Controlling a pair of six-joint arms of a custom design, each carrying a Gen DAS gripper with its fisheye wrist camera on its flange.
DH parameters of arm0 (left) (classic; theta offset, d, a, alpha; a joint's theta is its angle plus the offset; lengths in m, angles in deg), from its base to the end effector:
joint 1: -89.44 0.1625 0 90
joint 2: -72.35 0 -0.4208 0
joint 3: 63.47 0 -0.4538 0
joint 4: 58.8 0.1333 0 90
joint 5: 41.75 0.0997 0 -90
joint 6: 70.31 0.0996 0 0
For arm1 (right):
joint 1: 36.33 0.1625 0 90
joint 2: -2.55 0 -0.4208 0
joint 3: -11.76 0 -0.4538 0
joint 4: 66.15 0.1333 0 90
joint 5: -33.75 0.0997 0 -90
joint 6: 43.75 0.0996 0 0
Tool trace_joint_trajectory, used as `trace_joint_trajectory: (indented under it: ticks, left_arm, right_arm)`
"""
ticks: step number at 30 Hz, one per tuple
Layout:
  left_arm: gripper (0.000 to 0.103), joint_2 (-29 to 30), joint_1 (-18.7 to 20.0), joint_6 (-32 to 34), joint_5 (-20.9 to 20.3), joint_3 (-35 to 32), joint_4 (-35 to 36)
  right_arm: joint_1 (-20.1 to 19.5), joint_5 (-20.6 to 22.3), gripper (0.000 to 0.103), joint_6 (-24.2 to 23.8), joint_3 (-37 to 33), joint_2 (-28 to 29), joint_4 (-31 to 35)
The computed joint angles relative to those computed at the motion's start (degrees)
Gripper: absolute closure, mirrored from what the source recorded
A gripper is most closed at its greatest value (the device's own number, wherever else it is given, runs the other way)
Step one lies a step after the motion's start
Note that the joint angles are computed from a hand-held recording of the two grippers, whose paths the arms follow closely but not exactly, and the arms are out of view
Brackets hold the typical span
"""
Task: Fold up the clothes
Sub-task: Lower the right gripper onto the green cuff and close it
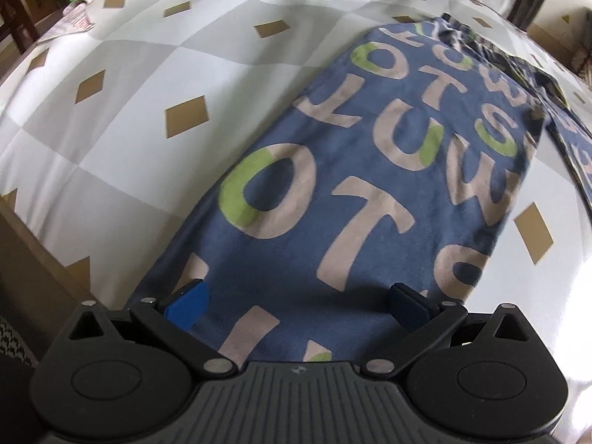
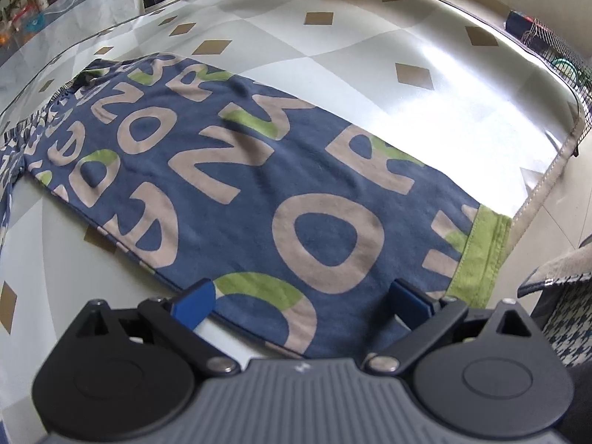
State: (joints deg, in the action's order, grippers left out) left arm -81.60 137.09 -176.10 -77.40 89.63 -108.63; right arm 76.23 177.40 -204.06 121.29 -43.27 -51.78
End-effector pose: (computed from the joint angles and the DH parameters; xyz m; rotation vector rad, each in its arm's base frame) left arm 0.0802 -0.2301 0.2459 -0.7815 2.0017 -0.8361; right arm 0.2059 -0.3572 -0.0209 -0.0627 -2.2631 0.6322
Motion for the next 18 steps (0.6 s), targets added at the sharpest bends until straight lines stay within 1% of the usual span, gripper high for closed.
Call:
trace_joint_trajectory:
  ticks: [5,8,11,12,15,18]
  left_arm:
    - [0.0,-0.47,-0.11,-2.68,-0.5,-0.33,1.94]
    - [0.0,0.41,-0.3,-3.5,-0.85,-0.51,1.99]
    - [0.0,1.1,-0.88,-1.73,-1.01,-0.36,0.56]
    - [0.0,0.88,-1.2,-0.31,-0.93,-0.16,-0.32]
    - [0.0,0.53,-2.71,2.31,-0.34,0.43,-2.05]
    - [0.0,1.81,-2.55,4.42,0.27,0.69,-4.72]
  right_arm:
    - [0.07,0.4,0.001,0.52,0.0,0.25,-0.18]
    - [0.09,0.32,0.001,0.95,-0.1,0.26,0.38]
    - [0.06,-0.75,0.002,2.1,-0.79,0.22,2.57]
    - [0.09,-1.73,0.004,1.33,-0.41,-0.52,1.82]
    - [0.76,-3.9,0.004,-4.45,0.52,-2.27,-2.45]
    - [1.02,-5.86,0.005,-8.49,-1.98,-1.1,-0.98]
